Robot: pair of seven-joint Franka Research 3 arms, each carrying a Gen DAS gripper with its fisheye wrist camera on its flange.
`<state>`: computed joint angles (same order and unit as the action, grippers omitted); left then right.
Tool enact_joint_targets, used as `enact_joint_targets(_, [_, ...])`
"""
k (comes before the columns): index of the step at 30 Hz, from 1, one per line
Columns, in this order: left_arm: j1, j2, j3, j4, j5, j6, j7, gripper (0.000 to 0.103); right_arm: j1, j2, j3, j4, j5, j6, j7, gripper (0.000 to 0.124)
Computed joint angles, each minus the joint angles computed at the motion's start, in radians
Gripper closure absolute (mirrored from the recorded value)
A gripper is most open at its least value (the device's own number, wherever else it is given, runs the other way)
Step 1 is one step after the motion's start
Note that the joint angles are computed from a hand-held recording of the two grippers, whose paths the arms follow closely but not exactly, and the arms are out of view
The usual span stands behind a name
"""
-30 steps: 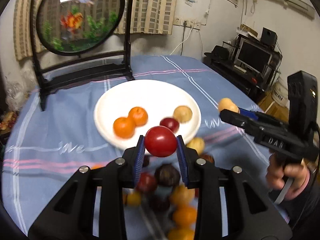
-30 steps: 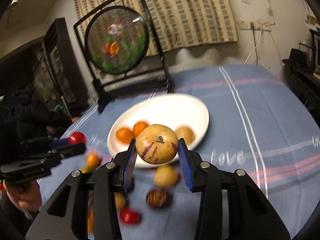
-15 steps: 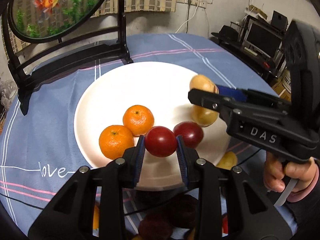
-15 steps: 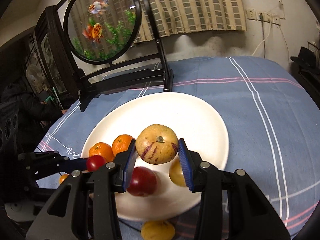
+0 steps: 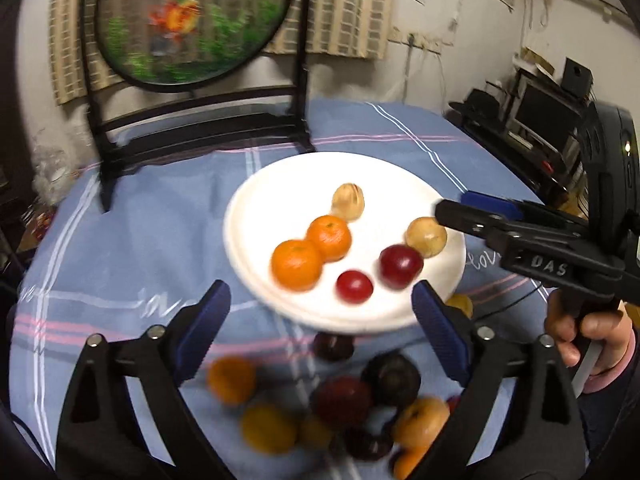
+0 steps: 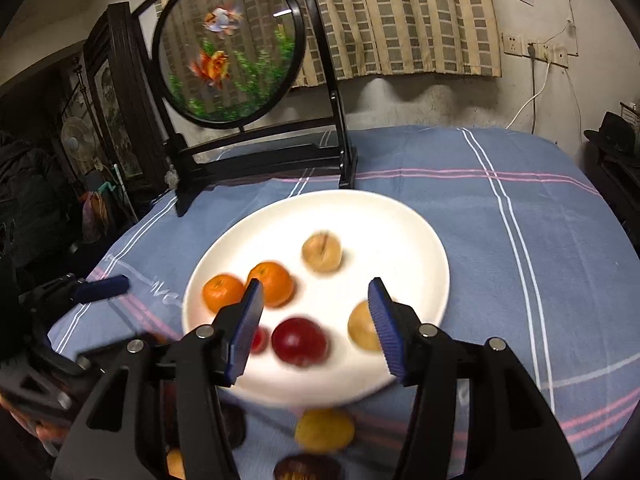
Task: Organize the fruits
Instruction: 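Lift both open tools away from the plate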
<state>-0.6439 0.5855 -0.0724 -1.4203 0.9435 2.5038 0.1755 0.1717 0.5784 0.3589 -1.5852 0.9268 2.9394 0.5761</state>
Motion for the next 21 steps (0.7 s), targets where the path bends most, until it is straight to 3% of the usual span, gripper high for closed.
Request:
enact_joint_targets(3, [-0.027, -0.096, 0.006, -0.141, 0.060, 0.006, -0.132, 0.008, -0.013, -0.068, 0.005, -0.106, 0.025, 0.013, -0.021, 0.068])
enact_joint_targets(7, [-0.037, -0.201, -0.032, -0.320, 0.143, 0.015, -0.338, 0.007, -0.026, -0.145, 0.022, -0.246, 0.104, 0.072, -0.094, 0.068])
enact_joint_targets(10, [-0.050, -0.232, -0.070, -0.385, 0.201, -0.023, -0.448, 0.007, -0.024, -0.183, 0.026, -0.323, 0.158, 0.112, -0.140, 0.069])
enact_joint_targets(17, [-0.069, -0.201, -0.148, -0.386, 0.229, -0.098, -0.457, 0.007, 0.043, -0.217, -0.037, -0.398, 0.133, 0.106, -0.119, 0.069])
enact_joint_targets(19, [-0.080, -0.184, -0.153, -0.369, 0.227, -0.118, -0.434, 0.007, 0.096, -0.210, -0.092, -0.404, 0.041, 0.109, -0.033, 0.069])
enact_joint_targets(21, [-0.086, -0.173, -0.156, -0.361, 0.222, -0.122, -0.407, 0.007, 0.097, -0.205, -0.095, -0.405, -0.008, 0.098, 0.010, 0.069])
